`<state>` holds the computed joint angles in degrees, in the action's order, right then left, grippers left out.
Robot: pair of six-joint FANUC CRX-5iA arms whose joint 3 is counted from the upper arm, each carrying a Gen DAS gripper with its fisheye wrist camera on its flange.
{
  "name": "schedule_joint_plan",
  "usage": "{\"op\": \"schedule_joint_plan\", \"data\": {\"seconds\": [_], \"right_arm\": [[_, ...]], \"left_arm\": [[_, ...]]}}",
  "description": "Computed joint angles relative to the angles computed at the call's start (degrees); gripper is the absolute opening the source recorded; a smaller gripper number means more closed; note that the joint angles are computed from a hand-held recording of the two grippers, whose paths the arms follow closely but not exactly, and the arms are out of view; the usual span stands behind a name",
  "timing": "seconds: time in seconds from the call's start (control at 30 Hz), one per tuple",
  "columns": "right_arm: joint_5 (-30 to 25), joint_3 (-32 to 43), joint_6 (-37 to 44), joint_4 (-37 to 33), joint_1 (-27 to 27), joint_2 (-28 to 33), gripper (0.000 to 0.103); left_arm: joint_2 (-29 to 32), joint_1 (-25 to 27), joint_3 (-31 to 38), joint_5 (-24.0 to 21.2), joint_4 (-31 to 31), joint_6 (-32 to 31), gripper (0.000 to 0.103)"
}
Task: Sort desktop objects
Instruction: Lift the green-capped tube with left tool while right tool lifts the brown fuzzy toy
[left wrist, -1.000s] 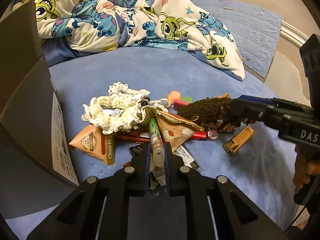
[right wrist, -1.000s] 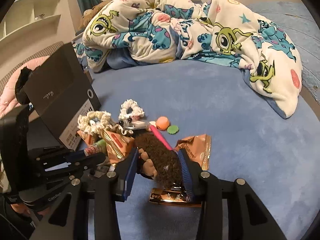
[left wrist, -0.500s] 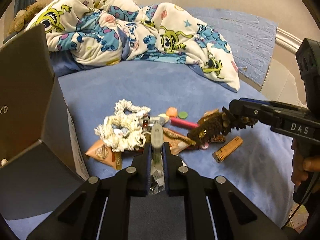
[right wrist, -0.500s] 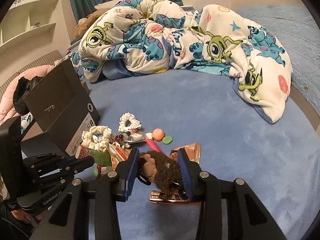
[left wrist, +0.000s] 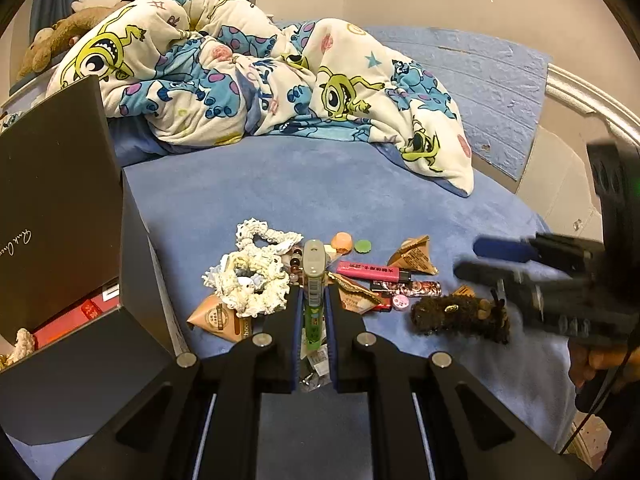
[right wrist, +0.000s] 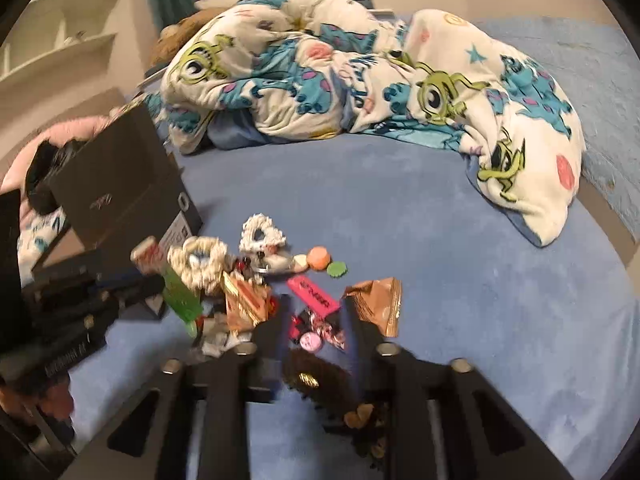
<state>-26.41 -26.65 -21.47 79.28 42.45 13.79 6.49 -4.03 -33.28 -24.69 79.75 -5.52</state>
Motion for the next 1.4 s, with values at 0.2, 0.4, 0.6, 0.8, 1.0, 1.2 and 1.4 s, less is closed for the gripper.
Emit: {"op": "schedule_joint_plan", "data": {"seconds": [0.2, 0.4, 0.6, 0.8, 1.0, 1.2, 1.4], "right_arm": [[-4.7, 2.9, 21.5, -15.6, 4.8, 2.1, 0.053], [-5.4, 5.9, 26.7, -20.7, 5.2, 5.7, 0.053], [-5.3, 5.8, 25.7, -19.1, 5.0, 6.4, 0.051], [-6.3, 5.6, 24.0, -17.5, 5.4, 6.6, 0.047], [-8.1, 5.5, 22.4, -17.6, 5.9, 5.9, 0.031], [-6.5, 4.6, 20.9, -18.3, 5.1, 4.0, 0.025], [-9.3, 6.8, 30.3, -25.5, 6.7, 5.0, 0.054]], "left_arm": [[0.7, -0.4, 0.1, -0.2, 0.1, 0.7, 0.011], [1.0, -0.5, 0.4, -0.5, -0.7, 1.2, 0.011], [1.2, -0.5, 0.4, -0.4, -0.4, 1.7, 0.011], [1.2, -0.6, 0.3, -0.6, -0.5, 1.7, 0.011], [0.9, -1.0, -0.2, -0.5, 0.8, 1.0, 0.011], [0.6, -1.0, -0.3, -0.5, 0.7, 1.1, 0.011], [0.8, -0.9, -0.1, -0.9, -0.1, 2.0, 0.011]]}}
